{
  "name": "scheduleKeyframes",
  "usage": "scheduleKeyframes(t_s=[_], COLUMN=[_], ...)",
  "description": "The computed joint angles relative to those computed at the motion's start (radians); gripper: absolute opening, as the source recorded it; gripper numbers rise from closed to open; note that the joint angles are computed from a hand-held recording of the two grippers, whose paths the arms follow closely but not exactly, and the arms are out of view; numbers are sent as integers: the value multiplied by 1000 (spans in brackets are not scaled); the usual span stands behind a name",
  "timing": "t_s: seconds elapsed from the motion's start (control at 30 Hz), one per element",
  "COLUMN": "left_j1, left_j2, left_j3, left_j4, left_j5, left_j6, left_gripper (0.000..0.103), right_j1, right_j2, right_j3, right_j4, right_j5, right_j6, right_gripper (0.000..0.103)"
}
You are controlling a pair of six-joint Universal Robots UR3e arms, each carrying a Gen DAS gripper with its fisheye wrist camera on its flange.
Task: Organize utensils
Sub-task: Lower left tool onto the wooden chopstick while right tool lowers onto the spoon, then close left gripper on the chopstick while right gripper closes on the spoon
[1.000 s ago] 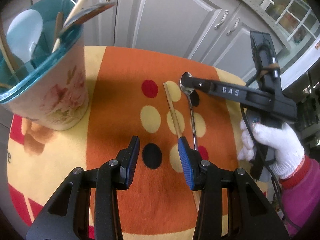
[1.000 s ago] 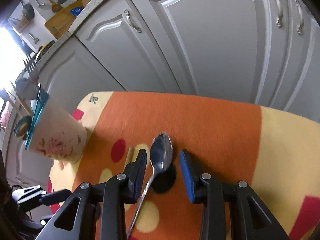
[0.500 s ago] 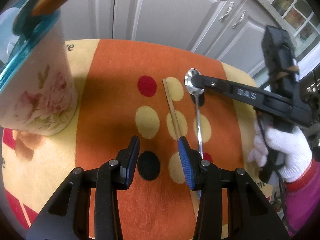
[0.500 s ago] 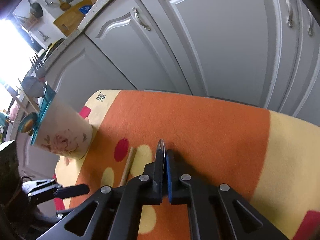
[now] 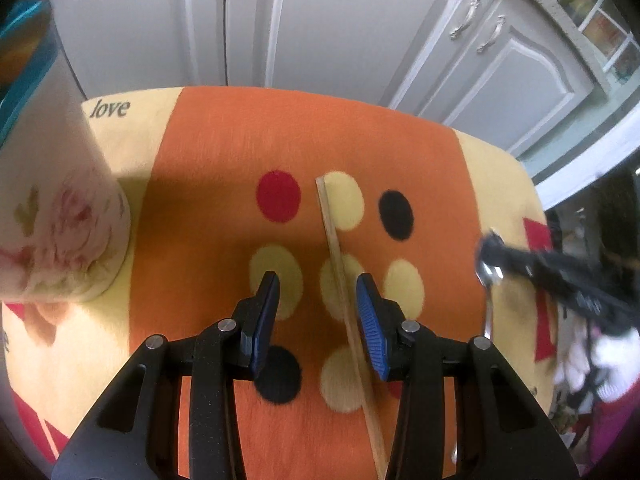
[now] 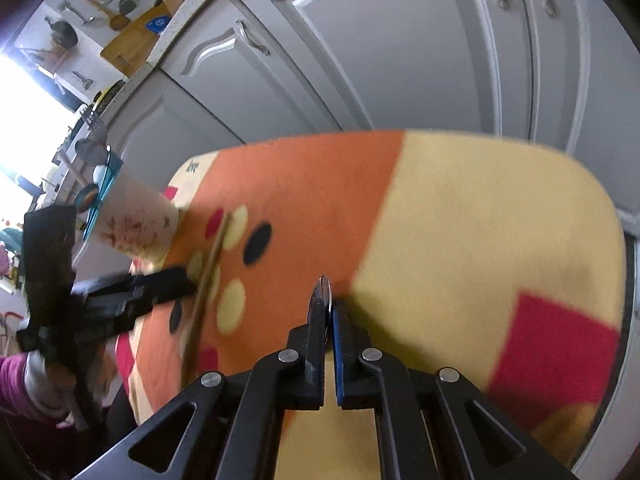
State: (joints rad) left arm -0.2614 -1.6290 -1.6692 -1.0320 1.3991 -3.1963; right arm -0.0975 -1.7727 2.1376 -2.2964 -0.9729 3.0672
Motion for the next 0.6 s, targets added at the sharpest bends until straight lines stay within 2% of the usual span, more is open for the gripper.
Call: scheduleKeyframes(t_s=[0.1,0.17,0.33,0.53,0.57,0.6], left_j1=[-27,-47,-79,-74,-72,-80], left_j2=[-61,-104,-172,-198,-198,-205], left_j3=[58,104,187,221,214,213], left_j4=[-1,1,-13,-17,-4,9], left_j5=[43,76,122,101,91,93], left_j6=[-30,-48,-63,-59,-57,-57], left_gripper=[39,39,39,39,28,5], right_j1=[-20,-15,-44,-30,-22,-9], right_j2=[-56,-66,-59,-44,-41,-38], right_j3=[33,40,49,52,53,53], right_j4=[28,10,-7,-40,-52,-69], right_j5=[0,-21,8,9,2,-16], right_j6=[-32,-30,-36,-46,-41,-25], right_gripper=[3,6,16,16,16,14])
